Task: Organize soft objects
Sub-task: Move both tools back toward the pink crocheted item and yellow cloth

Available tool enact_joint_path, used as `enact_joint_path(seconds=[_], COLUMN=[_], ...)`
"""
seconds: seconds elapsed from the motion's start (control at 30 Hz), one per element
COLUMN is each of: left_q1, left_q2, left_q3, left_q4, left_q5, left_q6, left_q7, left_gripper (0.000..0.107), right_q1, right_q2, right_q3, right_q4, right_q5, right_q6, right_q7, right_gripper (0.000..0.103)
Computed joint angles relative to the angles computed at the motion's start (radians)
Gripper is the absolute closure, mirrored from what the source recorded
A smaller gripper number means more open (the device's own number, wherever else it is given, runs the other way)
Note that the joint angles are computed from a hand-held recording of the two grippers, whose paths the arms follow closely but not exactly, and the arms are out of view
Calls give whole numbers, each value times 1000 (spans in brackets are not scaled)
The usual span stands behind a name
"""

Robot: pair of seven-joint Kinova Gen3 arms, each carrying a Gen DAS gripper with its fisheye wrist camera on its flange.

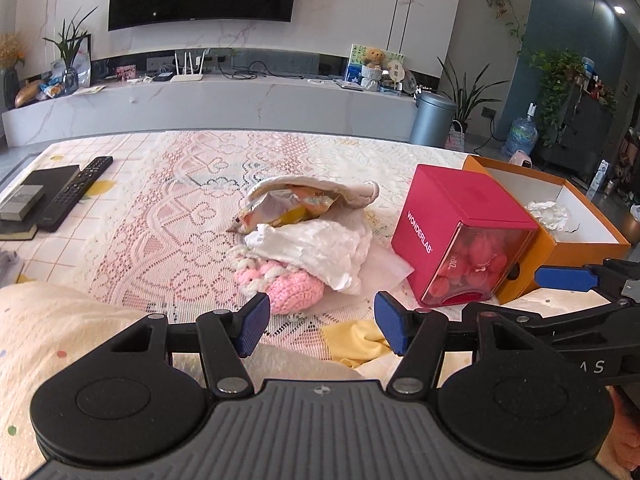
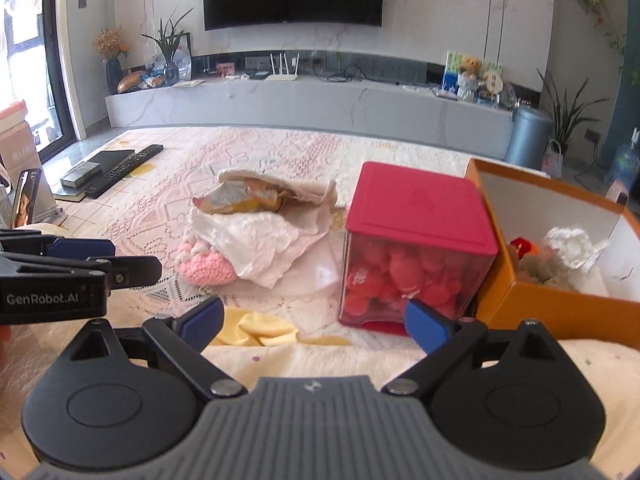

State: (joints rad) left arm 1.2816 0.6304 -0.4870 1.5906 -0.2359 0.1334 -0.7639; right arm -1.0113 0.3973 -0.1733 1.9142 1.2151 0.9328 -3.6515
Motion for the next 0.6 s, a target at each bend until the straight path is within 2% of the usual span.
enact_joint_path(seconds=[0.13, 0.3, 0.47, 0.6], left_q1=[-59, -114, -204, -254], left_q2=[-6, -13, -5, 2], left_q3=[61, 126, 242, 308], left_q4=[10, 1, -55, -81], left_q5=[18, 32, 16, -4], left_q6=[-6, 14, 95, 135], left_q7=[-17, -41, -86, -91], left_gripper=[36, 36, 36, 36], right_q1=[10, 36, 68, 105], right_q2=[11, 22, 38, 44], right_q3=[3, 15, 35, 62], right_q4=[-10, -20, -37, -41], right_q5=[-22, -50, -99, -146], right_q6=[-11, -67, -136, -222], right_q7=[16, 56, 128, 187], right_gripper=[8, 16, 25, 26])
